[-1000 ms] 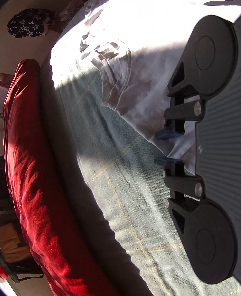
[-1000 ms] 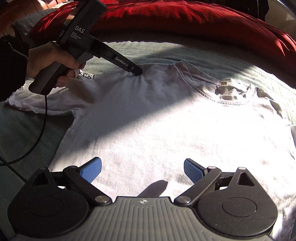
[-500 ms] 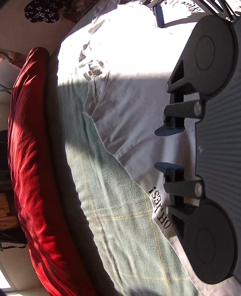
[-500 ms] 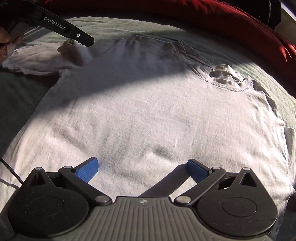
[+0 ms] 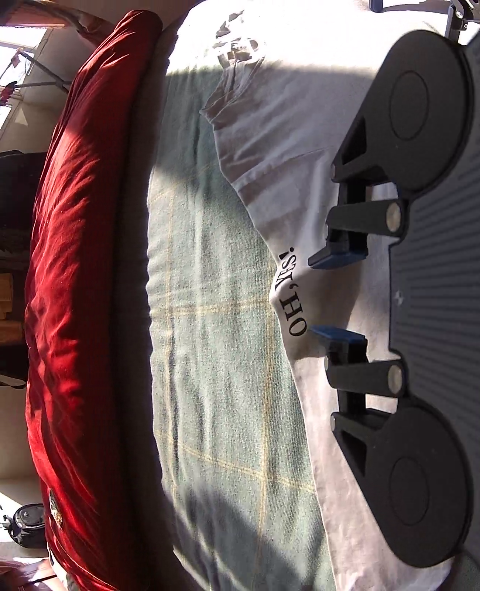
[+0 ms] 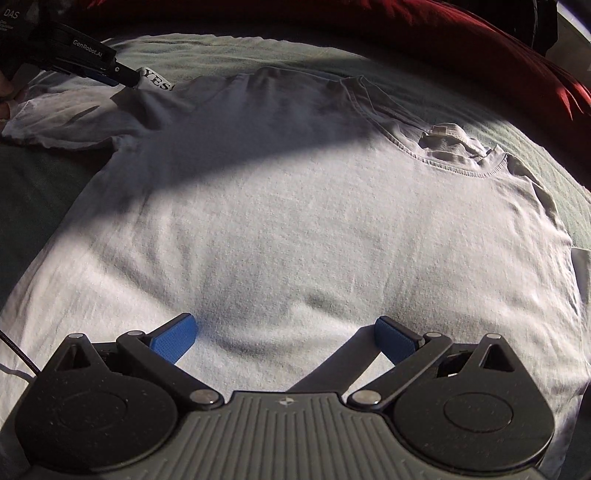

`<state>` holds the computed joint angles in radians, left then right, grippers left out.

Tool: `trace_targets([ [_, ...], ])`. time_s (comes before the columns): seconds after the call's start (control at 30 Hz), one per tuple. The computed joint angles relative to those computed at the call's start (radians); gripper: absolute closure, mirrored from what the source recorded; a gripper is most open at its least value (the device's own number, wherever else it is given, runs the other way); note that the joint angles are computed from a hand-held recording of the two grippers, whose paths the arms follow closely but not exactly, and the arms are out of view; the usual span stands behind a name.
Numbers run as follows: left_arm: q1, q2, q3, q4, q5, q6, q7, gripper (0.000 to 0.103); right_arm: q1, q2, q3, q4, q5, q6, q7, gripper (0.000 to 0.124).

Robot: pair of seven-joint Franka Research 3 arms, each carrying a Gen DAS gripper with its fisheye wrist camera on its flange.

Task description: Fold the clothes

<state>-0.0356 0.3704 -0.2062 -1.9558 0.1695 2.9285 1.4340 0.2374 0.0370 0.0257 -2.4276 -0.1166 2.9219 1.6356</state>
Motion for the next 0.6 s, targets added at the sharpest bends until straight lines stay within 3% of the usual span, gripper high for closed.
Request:
trace_targets([
  [0.13,0.019,-0.021,0.002,-0.034,-0.043,-0.091,-0.024,0.068,0.002,0.000,-0.002,0.002,-0.026,-0.005,0.024,0.021],
  [0.33,0.034,-0.129,0.031,-0.168,-0.089,-0.010,-0.118,0.068,0.002,0.003,-0.002,0.009,-0.036,-0.015,0.032,0.021],
  [0.43,0.028,-0.184,0.090,-0.231,-0.068,0.015,-0.260,0.069,0.003,0.004,-0.004,0.013,-0.049,-0.022,0.045,0.021],
  [0.6,0.037,-0.242,0.195,-0.317,0.052,0.059,-0.605,0.072,0.005,0.006,-0.005,0.015,-0.065,-0.027,0.063,0.021],
])
